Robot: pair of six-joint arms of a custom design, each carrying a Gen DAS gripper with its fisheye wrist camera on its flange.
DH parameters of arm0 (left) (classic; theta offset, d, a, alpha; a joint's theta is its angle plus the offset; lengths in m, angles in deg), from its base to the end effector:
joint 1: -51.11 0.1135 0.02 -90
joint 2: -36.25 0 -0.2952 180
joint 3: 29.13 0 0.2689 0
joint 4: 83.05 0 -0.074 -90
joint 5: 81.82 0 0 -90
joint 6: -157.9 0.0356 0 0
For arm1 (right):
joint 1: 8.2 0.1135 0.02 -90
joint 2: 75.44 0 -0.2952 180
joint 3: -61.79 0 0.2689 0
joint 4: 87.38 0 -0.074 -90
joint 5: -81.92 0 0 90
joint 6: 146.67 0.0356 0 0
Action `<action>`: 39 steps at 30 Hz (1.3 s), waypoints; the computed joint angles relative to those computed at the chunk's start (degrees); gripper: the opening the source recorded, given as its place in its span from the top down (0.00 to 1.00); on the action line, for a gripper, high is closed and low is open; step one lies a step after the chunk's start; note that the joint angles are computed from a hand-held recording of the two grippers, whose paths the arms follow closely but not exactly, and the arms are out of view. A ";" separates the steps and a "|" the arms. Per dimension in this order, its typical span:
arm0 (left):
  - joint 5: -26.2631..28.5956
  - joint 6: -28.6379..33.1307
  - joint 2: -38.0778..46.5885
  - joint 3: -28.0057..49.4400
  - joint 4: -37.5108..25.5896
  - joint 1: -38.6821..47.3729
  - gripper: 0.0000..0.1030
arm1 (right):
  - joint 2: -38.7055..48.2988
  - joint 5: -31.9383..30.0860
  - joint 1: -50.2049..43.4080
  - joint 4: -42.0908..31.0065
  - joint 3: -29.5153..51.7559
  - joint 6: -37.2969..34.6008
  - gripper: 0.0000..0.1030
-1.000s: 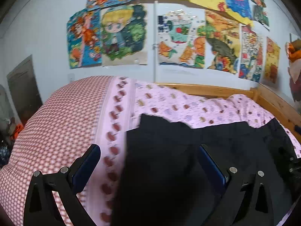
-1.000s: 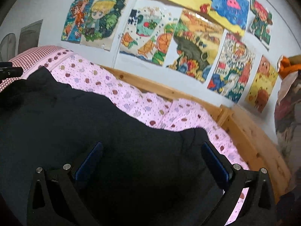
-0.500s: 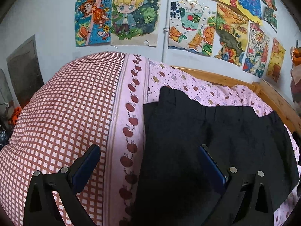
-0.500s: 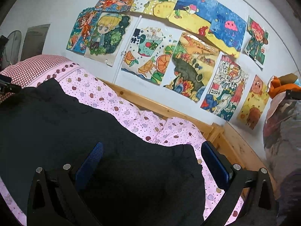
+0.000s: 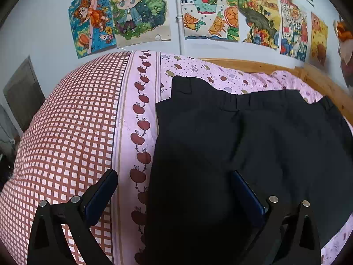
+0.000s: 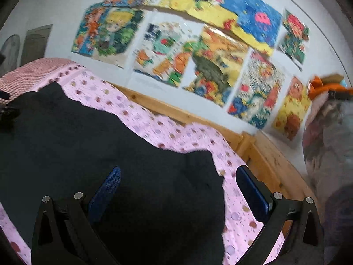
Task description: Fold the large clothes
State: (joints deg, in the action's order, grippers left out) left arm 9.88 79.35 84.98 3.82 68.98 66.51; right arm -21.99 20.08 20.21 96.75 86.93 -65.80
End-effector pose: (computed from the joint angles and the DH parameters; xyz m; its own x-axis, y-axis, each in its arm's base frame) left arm 0.1576 0.0423 0.1865 -0.7020 0.0124 -0.7121 -0.1076 0.9865 0.1233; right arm 0.1637 0.0695 0.1800 -0.3492 -0.3480 -0.8700 -0.0974 0.9369 -0.3356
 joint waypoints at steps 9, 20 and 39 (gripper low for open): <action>-1.35 1.11 1.76 -1.58 3.81 -1.50 0.00 | 9.97 -17.80 -22.37 1.83 1.43 2.06 0.01; 3.21 1.27 5.78 -1.43 5.54 1.36 0.00 | 30.22 -44.07 -36.43 2.87 8.71 1.24 0.01; 13.54 0.71 17.19 0.40 8.56 6.41 0.00 | 51.04 -60.76 -40.64 2.31 16.25 0.98 0.01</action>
State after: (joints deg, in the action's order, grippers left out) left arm 23.42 80.06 102.17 4.22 77.54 72.92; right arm 29.05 -40.67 -20.43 99.06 103.18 -64.82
